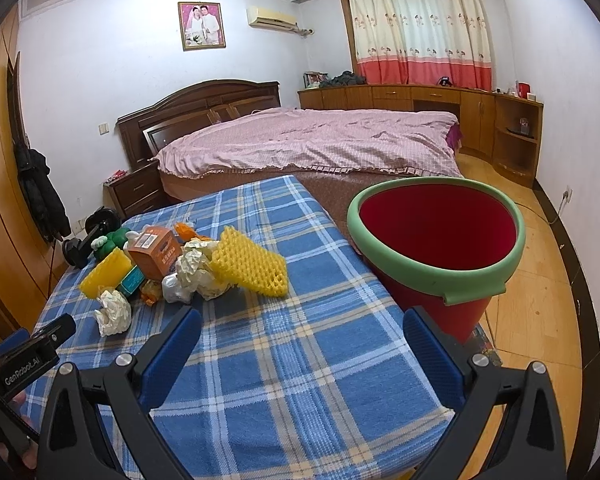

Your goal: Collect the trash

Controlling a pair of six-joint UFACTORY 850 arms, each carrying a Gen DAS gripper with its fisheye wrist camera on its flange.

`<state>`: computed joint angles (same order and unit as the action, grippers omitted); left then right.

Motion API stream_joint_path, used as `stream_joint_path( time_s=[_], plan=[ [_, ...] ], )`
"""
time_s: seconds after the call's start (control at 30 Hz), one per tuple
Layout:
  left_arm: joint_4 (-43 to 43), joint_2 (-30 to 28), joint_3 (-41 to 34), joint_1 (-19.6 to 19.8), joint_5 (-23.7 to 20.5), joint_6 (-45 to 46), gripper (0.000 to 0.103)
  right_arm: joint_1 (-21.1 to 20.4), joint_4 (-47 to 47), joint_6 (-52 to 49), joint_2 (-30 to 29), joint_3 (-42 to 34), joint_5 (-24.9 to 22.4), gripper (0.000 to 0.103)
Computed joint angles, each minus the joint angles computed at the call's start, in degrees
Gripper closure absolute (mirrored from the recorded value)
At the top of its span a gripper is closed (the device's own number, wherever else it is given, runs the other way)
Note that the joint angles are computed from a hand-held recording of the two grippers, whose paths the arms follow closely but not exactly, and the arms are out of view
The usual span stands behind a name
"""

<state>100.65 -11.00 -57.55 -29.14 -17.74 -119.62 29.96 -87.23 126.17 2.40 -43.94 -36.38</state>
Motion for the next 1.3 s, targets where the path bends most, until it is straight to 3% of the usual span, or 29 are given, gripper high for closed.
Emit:
stream_joint_path(
  time_s=[0.33,0.73,0.9,1.1,1.3],
  plan=[
    [-8.23,-2.73,-3.47,1.33,2.80,8.56,0.005,-2.84,0.71,-4.46,-2.67,-3.08,5.27,0.000],
    [-35.53,-8.89,-11.04,2.26,5.17,37.26,0.007,-7.38,3.70,-12.83,-7.48,-7.74,12.69,0.000],
    [-45.64,-11.27,-13.65,2.44,5.09,48.18,0.012,-9.41,8.53,-20.01,-9.51,-9.86,16.37,0.000],
    [-49.51,-13.28,-15.70,2.10,4.34,53.23,0.021,-11.35,21.22,-35.06,-12.44,-12.69,20.25,0.000],
    [-57.06,-14.85,-17.43,2.14,3.45,60.82,0.040,-11.72,23.41,-39.53,-14.53,-14.62,19.83,0.002]
  ],
)
